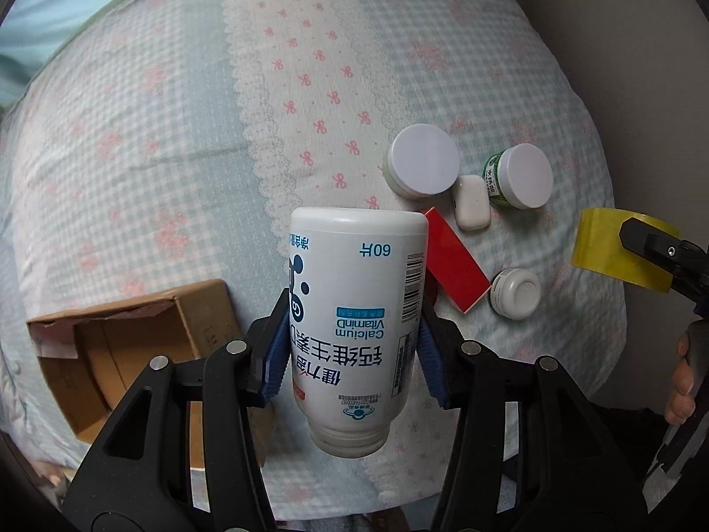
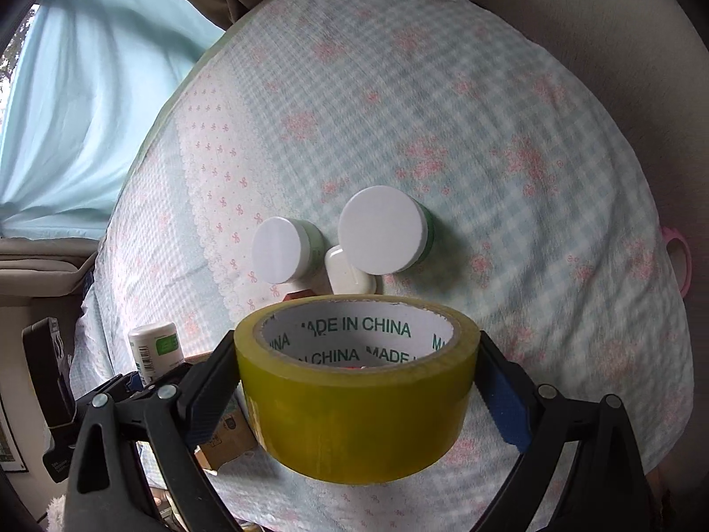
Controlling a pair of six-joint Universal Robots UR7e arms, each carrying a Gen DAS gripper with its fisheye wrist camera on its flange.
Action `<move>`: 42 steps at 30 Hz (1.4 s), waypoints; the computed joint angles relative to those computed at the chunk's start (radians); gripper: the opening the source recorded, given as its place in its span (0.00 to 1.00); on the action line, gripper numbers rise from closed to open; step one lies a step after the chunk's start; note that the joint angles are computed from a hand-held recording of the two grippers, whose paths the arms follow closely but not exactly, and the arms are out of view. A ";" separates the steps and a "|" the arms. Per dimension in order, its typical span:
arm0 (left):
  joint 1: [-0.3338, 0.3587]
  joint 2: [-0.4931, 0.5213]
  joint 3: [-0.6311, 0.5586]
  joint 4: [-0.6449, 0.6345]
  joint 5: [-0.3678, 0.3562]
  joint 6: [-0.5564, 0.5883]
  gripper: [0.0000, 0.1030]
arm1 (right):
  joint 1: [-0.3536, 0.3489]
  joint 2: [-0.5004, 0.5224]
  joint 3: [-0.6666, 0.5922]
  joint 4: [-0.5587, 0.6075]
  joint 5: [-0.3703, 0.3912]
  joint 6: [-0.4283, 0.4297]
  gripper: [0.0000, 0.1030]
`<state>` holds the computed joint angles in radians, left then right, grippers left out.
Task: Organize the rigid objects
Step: 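Grasp the white vitamin bottle with the left tool while the right tool grasps the yellow tape, then lower the bottle into the cardboard box with the left tool while the right tool drops the tape beside it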
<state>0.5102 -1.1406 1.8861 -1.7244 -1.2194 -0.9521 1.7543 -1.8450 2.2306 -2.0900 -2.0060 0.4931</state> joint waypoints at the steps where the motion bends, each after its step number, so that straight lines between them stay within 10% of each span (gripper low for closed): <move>1: -0.018 -0.031 0.000 0.016 0.000 -0.017 0.45 | 0.040 0.003 -0.013 0.019 -0.013 0.029 0.94; 13: -0.164 -0.438 -0.020 0.346 -0.005 -0.034 0.45 | 0.578 0.223 -0.188 0.129 -0.130 0.484 0.94; 23: -0.158 -0.732 -0.044 0.678 0.006 -0.053 0.45 | 0.760 0.523 -0.255 -0.061 -0.055 0.678 0.94; 42: 0.168 -0.853 0.082 0.652 0.040 -0.018 0.45 | 0.709 0.972 -0.486 0.035 0.020 0.250 0.94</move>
<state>0.6780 -1.9939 1.9679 -1.0725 -1.1797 -0.9698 2.4636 -0.8727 1.7451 -2.0547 -1.9860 0.7428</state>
